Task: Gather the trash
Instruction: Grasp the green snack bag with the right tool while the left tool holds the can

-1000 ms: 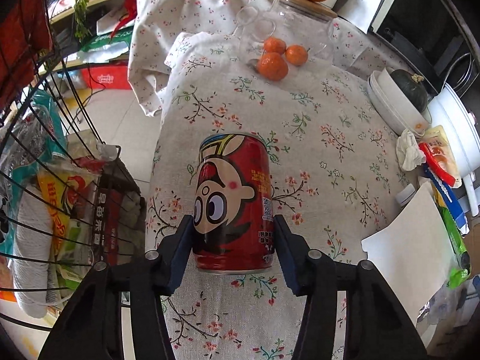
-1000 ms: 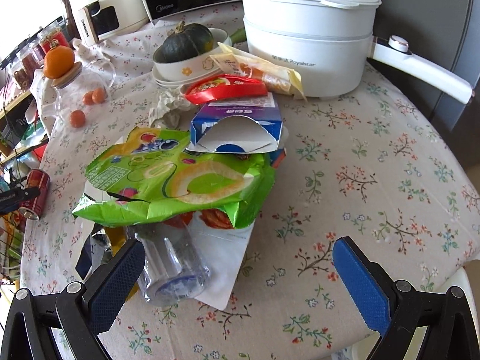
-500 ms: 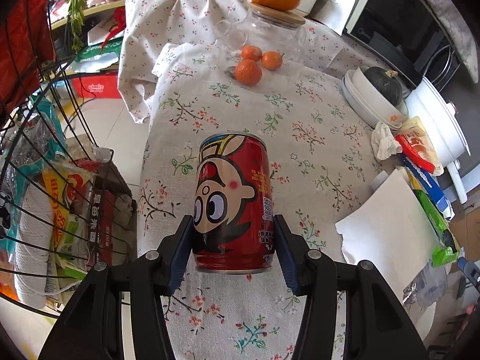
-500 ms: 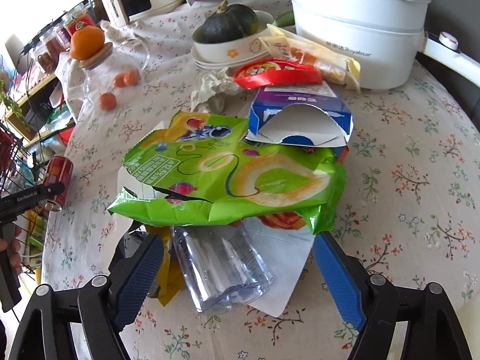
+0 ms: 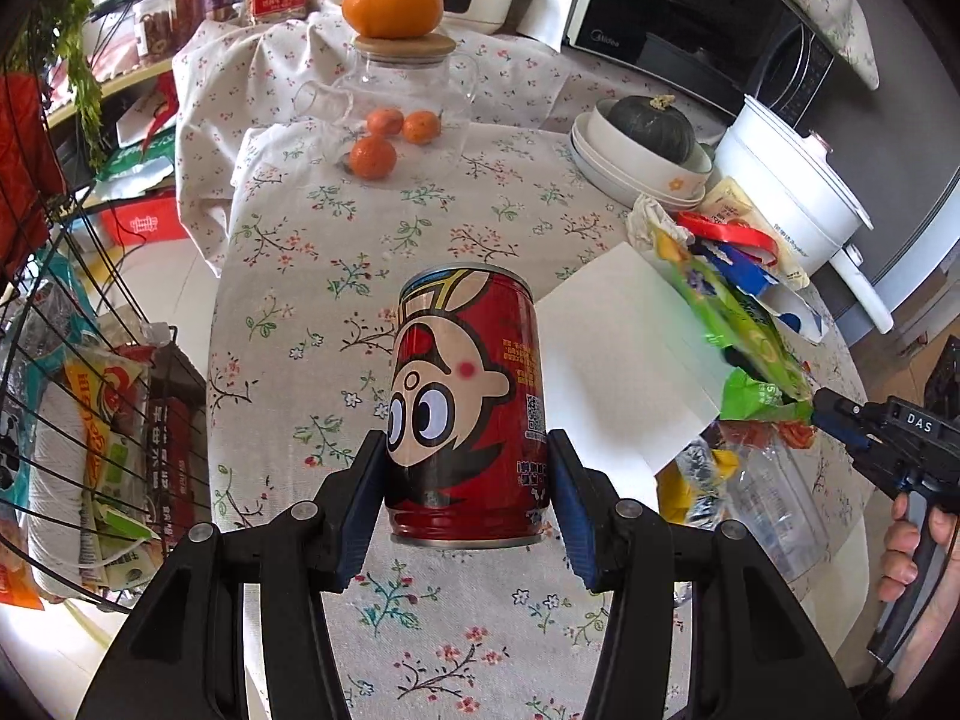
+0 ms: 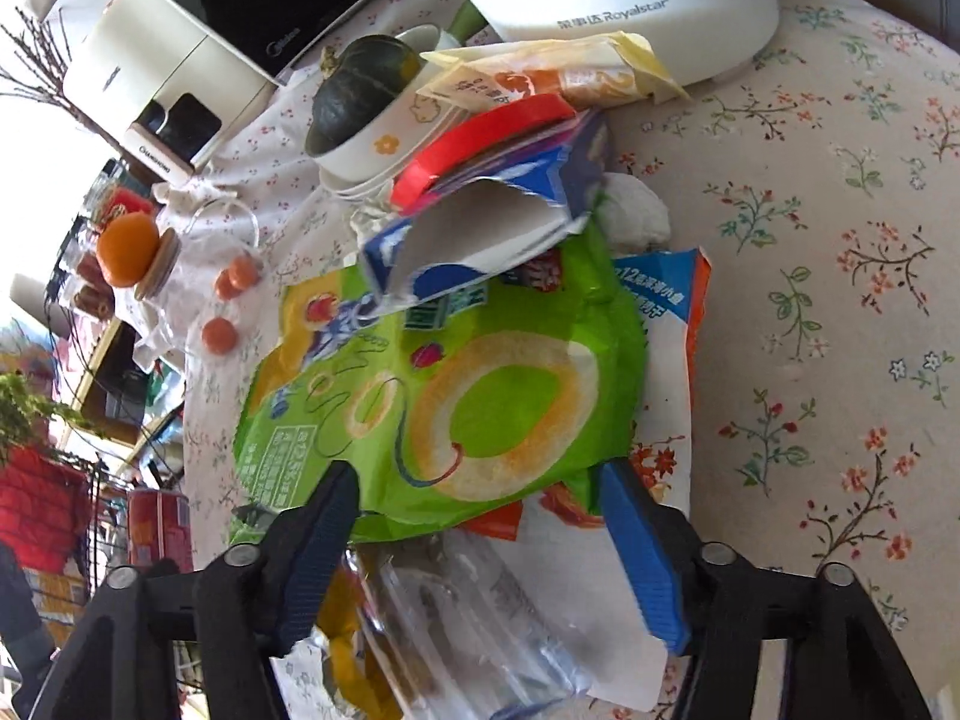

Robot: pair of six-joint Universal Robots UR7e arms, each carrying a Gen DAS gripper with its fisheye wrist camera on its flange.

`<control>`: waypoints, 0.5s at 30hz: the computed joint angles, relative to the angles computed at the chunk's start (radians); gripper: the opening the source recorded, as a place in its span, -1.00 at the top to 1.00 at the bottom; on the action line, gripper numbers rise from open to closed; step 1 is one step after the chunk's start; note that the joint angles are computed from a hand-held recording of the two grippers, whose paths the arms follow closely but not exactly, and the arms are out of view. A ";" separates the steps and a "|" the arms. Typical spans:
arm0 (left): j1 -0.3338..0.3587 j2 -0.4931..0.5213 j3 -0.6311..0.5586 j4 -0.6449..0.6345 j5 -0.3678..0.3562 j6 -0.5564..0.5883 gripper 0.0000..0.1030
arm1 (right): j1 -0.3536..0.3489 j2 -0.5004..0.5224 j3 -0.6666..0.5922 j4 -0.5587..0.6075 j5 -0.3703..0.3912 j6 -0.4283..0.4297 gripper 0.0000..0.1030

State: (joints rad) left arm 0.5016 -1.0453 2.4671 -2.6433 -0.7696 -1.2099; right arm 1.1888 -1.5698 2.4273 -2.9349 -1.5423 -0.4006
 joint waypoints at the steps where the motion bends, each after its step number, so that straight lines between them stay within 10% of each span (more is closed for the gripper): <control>1: -0.002 0.004 -0.002 -0.004 -0.004 0.000 -0.06 | -0.016 0.002 -0.004 0.011 0.020 0.010 0.20; 4: -0.009 0.020 -0.010 -0.010 -0.011 0.000 -0.06 | -0.054 -0.007 -0.001 0.027 0.082 0.018 0.85; 15: -0.061 0.052 -0.036 -0.023 -0.020 0.002 -0.06 | -0.088 -0.206 0.029 0.087 0.194 -0.072 0.95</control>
